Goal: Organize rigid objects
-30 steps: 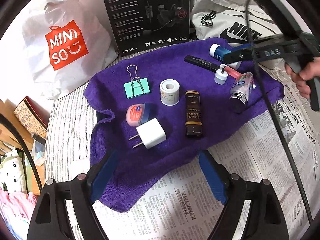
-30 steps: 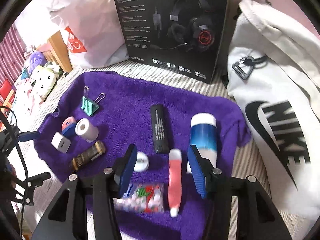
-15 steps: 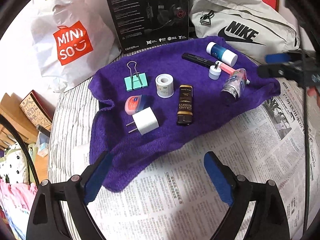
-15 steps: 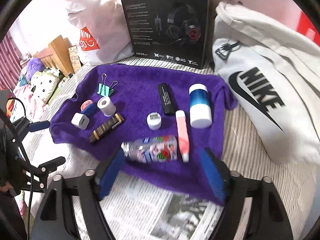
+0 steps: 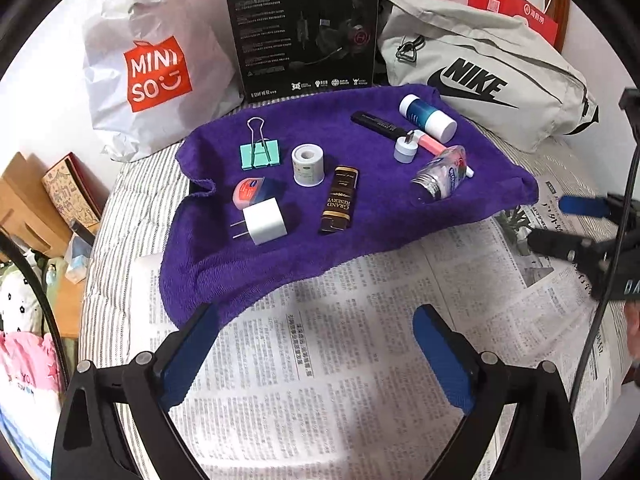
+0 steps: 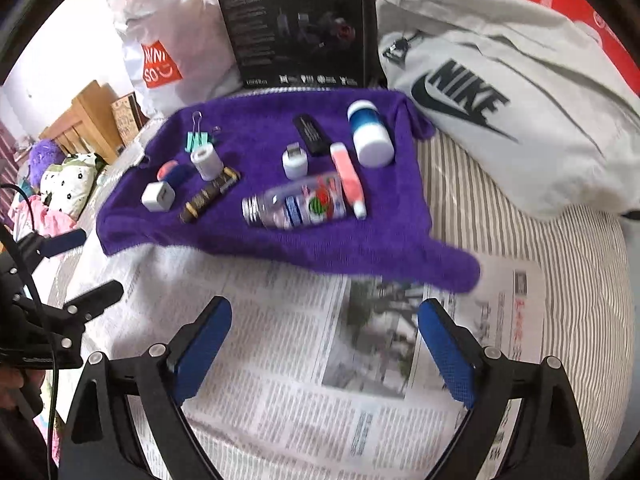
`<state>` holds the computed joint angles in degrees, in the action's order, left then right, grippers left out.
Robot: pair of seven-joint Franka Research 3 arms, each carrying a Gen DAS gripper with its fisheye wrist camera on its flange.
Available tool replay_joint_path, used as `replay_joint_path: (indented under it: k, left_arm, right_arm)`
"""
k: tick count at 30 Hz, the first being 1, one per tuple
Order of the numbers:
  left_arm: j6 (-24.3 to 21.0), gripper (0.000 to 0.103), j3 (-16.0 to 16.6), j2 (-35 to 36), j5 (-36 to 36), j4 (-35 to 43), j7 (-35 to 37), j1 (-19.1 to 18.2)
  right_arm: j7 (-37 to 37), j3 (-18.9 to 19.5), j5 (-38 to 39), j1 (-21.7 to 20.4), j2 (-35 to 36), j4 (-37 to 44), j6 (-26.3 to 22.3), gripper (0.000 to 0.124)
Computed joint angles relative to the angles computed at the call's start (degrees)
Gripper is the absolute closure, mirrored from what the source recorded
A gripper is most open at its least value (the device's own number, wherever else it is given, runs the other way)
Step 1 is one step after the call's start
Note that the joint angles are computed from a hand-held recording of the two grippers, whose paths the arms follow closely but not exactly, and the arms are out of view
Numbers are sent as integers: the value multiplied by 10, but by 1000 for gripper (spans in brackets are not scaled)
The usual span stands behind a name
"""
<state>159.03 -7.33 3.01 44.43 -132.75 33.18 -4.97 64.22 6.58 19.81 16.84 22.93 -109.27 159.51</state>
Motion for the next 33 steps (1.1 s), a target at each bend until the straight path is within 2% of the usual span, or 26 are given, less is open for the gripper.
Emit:
replay_joint_path:
  k: [8, 11, 19, 22, 33]
  left_arm:
    - [-10, 0, -10, -28, 18, -23, -54, -7]
    - [-5, 0, -13, -41, 11, -37, -68, -4]
    - [-14, 0, -26, -66, -9, -60, -76, -5]
    - [-17, 0, -31, -76, -12, -68, -77, -5]
    - [-20, 0, -45, -123, -8, -94, -102, 3]
  right_arm:
    - [49, -11, -7, 14, -43, -70, 44, 21]
    - [65, -13, -11, 17, -60, -92, 55, 21]
    - [64, -6, -4, 11, -98, -132, 60, 21]
    - [49, 5, 22, 3, -112, -147, 63, 21]
    - [57, -2, 29, 10, -153, -192, 75, 21]
